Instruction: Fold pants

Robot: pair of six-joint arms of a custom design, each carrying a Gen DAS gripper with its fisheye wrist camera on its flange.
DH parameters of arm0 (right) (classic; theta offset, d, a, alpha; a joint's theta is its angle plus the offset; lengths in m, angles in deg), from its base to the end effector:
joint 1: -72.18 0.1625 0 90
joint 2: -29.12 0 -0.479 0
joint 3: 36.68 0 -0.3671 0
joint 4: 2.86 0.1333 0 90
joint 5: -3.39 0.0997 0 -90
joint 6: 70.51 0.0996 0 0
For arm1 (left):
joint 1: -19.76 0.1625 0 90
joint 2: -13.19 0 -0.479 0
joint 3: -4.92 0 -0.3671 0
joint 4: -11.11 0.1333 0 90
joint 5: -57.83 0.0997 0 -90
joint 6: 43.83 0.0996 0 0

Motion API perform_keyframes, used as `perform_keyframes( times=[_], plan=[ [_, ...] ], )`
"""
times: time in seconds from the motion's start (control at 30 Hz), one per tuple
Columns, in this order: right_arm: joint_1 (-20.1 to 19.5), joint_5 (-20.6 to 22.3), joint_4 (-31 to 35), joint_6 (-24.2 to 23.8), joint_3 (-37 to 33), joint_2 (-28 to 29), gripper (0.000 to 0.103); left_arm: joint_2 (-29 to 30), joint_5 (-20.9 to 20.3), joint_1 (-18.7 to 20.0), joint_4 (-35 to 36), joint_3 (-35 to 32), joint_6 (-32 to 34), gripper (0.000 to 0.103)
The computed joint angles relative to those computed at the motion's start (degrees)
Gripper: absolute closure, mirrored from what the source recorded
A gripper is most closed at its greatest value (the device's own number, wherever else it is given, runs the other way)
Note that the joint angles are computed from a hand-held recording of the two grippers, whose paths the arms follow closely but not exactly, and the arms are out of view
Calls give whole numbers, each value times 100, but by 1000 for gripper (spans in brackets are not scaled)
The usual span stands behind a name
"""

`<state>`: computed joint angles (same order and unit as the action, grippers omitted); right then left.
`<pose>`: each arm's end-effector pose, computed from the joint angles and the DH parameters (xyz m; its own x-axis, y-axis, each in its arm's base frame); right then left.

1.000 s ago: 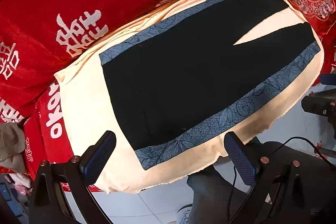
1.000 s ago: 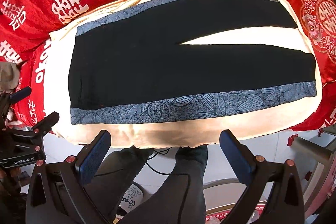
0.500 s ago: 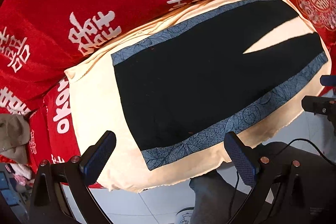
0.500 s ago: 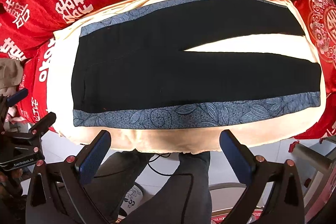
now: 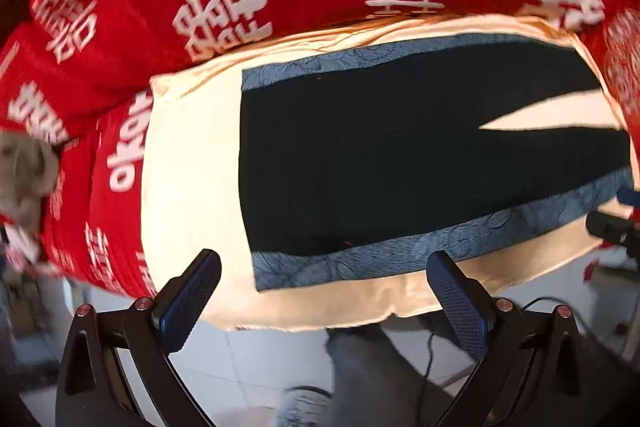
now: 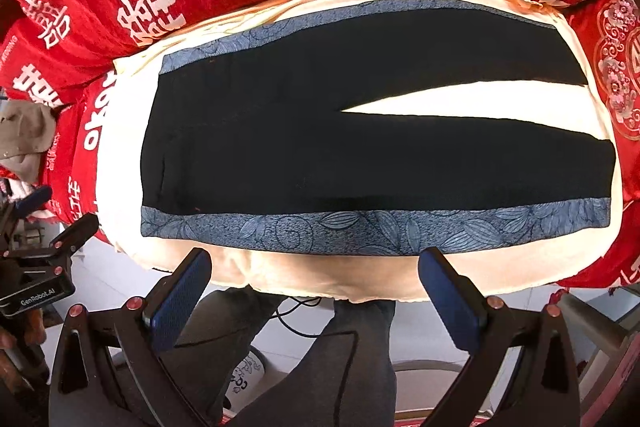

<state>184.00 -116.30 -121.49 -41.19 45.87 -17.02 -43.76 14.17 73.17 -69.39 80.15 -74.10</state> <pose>0.3435 -0.6320 0.1908 -0.8618 0.1146 0.4942 0.0616 0.9906 -0.1223 -0.2321 -0.6571 0.3415 -0.5710 0.2312 -0.7877 0.2774 0.9574 0.0799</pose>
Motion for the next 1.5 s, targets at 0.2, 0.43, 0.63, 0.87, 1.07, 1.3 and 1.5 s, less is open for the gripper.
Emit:
perform_keyframes(
  times=[0.2, 0.43, 0.63, 0.87, 1.07, 1.3, 1.5],
  plan=[
    [-159, 172, 132, -359, 145, -191, 0, -64, -83, -118, 181, 219, -1022, 0],
    [-288, 271, 479, -386, 216, -286, 0, -88, -250, -170, 547, 319, -1553, 0],
    [-275, 434, 104, -258, 281, -267, 0, -100, -48, -185, 708, 348, -1334, 0],
    [-177, 451, 23, 69, 142, -13, 0, -362, -12, 1, 464, 538, -966, 0],
    [-32, 425, 98, 551, 201, 158, 0, -578, -58, 241, 379, 735, -767, 0],
    [64, 466, 67, 1024, 399, 166, 0, -625, -148, 373, 318, 823, -494, 0],
    [66, 470, 10, 1214, 481, 151, 0, -599, -210, 400, 194, 841, -315, 0]
  ],
)
